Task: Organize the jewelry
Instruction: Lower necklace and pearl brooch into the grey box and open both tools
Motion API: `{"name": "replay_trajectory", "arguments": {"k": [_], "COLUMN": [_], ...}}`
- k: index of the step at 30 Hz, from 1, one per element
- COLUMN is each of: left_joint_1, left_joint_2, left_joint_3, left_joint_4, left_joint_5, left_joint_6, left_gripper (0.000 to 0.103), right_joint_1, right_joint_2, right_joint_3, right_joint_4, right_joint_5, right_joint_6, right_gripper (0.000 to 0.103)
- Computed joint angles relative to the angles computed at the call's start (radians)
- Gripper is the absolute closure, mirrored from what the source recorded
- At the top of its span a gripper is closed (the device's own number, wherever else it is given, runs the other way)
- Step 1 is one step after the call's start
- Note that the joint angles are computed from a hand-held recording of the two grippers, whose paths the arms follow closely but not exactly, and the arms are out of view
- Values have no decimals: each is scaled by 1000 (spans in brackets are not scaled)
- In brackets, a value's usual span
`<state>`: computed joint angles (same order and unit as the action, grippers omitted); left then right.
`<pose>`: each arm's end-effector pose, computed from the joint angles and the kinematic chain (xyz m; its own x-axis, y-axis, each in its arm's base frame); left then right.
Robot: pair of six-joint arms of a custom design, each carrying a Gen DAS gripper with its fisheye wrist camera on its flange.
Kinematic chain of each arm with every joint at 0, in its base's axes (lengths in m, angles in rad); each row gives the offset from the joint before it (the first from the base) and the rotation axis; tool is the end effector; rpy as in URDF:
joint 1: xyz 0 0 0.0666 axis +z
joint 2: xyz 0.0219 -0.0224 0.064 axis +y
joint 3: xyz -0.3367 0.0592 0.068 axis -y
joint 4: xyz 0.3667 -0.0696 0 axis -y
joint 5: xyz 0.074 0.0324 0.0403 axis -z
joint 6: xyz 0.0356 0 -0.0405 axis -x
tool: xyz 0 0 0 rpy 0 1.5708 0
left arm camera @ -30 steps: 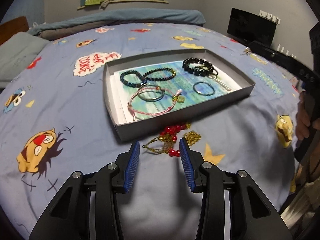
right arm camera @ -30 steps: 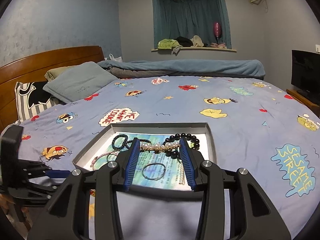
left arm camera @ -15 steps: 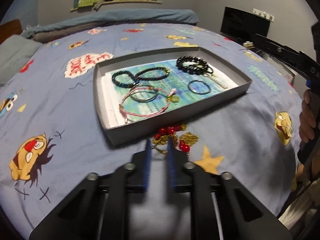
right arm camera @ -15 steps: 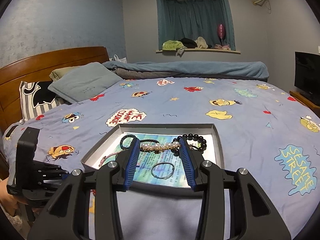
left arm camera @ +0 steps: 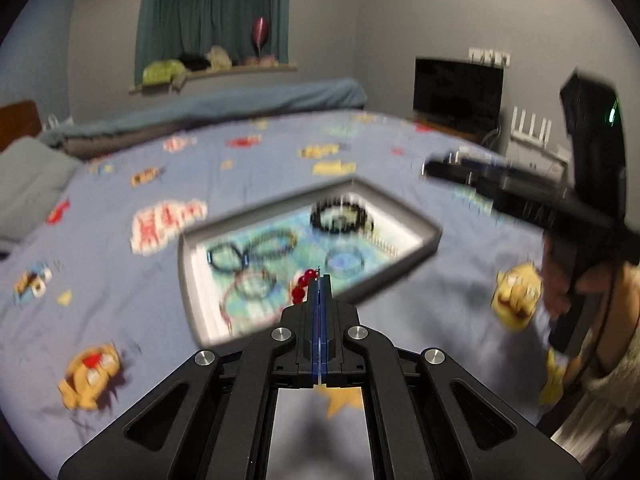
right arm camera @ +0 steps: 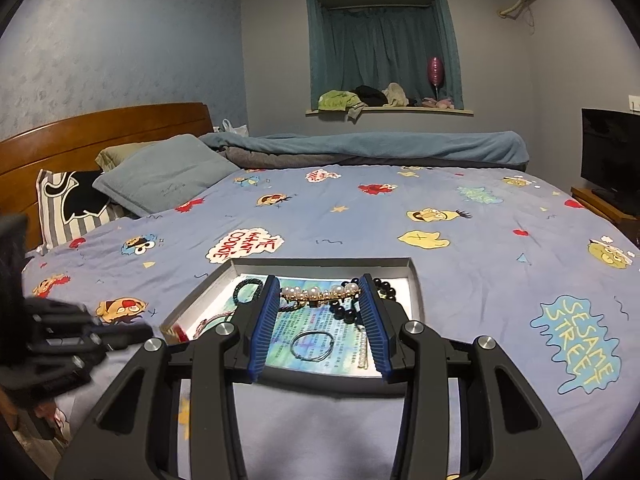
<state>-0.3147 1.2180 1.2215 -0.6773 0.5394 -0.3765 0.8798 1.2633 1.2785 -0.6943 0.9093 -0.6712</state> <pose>0.3914 -0.1470 0.4060 -0.3138 0.4339 -0.8445 0.8201 0.5722 -0.0107 0.2934 0.3101 0.4173 -0.3645 0.1587 -0.9176 0.1847 0.9781 0.0958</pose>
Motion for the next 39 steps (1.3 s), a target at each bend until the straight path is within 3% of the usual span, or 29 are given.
{"name": "replay_trajectory", "arguments": {"k": [5,12,18,29,39], "left_joint_1": [-28,-89,-108,-68,-63], "left_joint_2": [34,145,264,414,434], "left_joint_3": [77,160,224,305,315], "left_joint_4": [45,96,114,18,-19], "left_joint_5": [-6,-55,-1,-79,-117], "left_joint_6": [69,135,209,185,154], "left_gripper": [102,102,102,102,101], "right_joint_1": [-29,-104,-175,-220,-233], "right_joint_2": [-33,-23,48,184,262], "right_joint_3": [-28,-52,-44,45,114], "right_joint_4": [30,53,46,-29,-94], "right_joint_5": [-9,-89,-196,-343,-406], "right_joint_6": [3,-6,-26,5,7], "right_gripper": [62,62,62,62,62]}}
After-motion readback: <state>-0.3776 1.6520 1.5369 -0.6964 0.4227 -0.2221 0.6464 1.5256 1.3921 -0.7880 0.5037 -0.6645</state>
